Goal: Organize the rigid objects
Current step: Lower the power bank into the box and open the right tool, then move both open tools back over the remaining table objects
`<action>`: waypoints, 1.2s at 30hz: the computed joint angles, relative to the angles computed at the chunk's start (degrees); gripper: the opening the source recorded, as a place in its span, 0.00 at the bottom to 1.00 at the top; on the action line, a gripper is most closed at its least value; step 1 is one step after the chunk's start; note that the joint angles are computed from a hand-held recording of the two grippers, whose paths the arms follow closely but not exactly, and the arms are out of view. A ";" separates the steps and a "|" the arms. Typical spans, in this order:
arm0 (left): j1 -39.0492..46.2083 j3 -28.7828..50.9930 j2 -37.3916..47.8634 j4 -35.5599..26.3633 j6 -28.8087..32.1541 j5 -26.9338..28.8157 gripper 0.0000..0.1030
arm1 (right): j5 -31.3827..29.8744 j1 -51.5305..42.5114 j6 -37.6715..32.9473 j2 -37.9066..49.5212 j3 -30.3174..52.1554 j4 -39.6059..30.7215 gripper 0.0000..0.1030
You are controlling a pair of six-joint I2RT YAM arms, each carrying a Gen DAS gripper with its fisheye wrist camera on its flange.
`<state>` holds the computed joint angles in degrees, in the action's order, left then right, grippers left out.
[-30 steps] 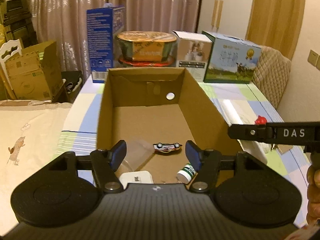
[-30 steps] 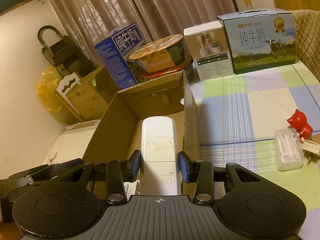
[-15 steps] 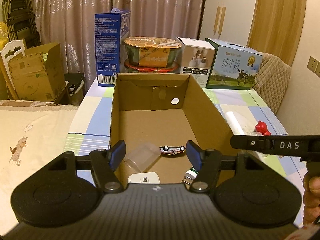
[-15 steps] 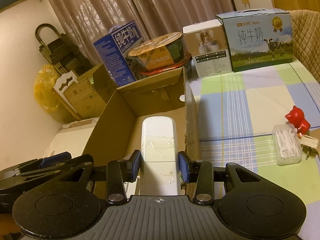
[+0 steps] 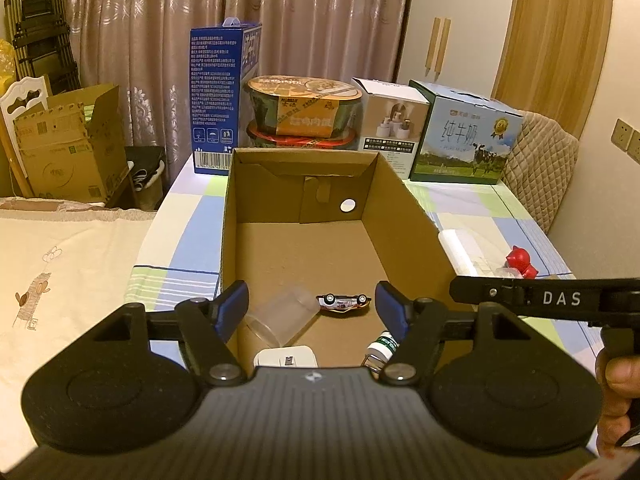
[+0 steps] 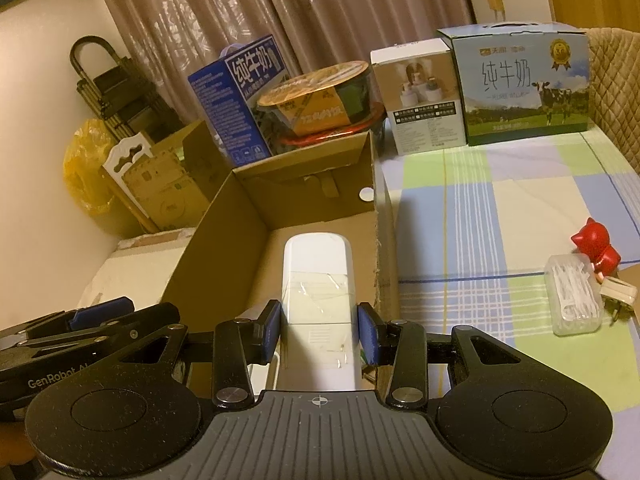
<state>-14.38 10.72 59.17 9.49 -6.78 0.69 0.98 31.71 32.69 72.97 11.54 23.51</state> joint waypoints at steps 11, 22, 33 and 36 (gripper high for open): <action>-0.12 -0.29 -0.31 -0.02 -0.04 -0.28 0.65 | 1.42 0.30 0.49 -1.93 -0.86 0.16 0.40; -1.93 -0.19 -3.35 -2.98 -0.74 -1.63 0.66 | 2.74 -0.47 1.78 -11.46 -3.54 -4.79 0.51; -7.14 0.32 -10.03 -10.39 -3.87 -5.83 0.74 | 4.12 -0.49 3.16 -27.23 -5.88 -18.62 0.59; -9.79 0.22 -12.94 -13.20 -5.44 -7.74 0.75 | 4.80 -0.42 3.43 -34.99 -6.82 -25.39 0.61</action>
